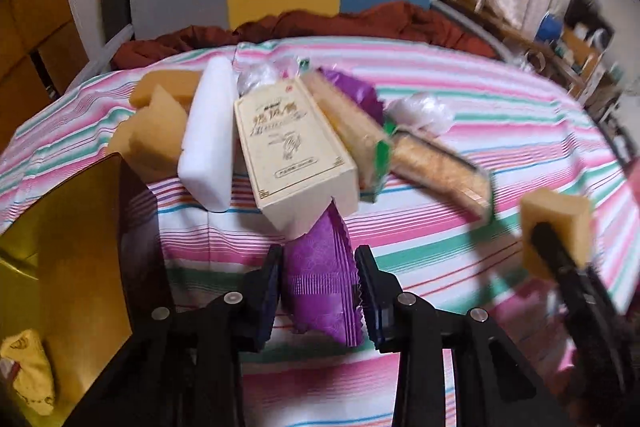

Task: Organize objects
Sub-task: 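Grasp the purple cloth with the left gripper, then release the purple cloth into the gold tray with left while right drops the sponge there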

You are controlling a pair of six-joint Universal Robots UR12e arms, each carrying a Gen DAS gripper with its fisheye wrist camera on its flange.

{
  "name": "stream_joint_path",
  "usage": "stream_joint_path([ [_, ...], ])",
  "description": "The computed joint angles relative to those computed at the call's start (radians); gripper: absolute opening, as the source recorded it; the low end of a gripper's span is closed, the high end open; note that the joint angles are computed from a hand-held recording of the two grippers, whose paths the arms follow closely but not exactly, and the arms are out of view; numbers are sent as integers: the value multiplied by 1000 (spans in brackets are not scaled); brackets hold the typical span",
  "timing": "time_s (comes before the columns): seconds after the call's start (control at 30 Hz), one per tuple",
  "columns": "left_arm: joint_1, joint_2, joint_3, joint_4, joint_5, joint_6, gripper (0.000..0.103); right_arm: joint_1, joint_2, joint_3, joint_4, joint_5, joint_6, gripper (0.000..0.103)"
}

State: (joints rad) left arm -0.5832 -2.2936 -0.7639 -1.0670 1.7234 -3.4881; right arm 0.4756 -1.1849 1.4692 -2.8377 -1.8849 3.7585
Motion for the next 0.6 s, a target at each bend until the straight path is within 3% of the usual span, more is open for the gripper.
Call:
stream_joint_path([
  [0.13, 6, 54, -97, 121, -77, -22, 36, 0, 0, -1, 6, -1, -1, 47],
  [0.33, 13, 111, -193, 237, -143, -44, 36, 4, 1, -7, 19, -11, -6, 47],
  [0.6, 31, 216, -353, 398, -160, -97, 36, 13, 5, -19, 52, -38, -19, 47],
])
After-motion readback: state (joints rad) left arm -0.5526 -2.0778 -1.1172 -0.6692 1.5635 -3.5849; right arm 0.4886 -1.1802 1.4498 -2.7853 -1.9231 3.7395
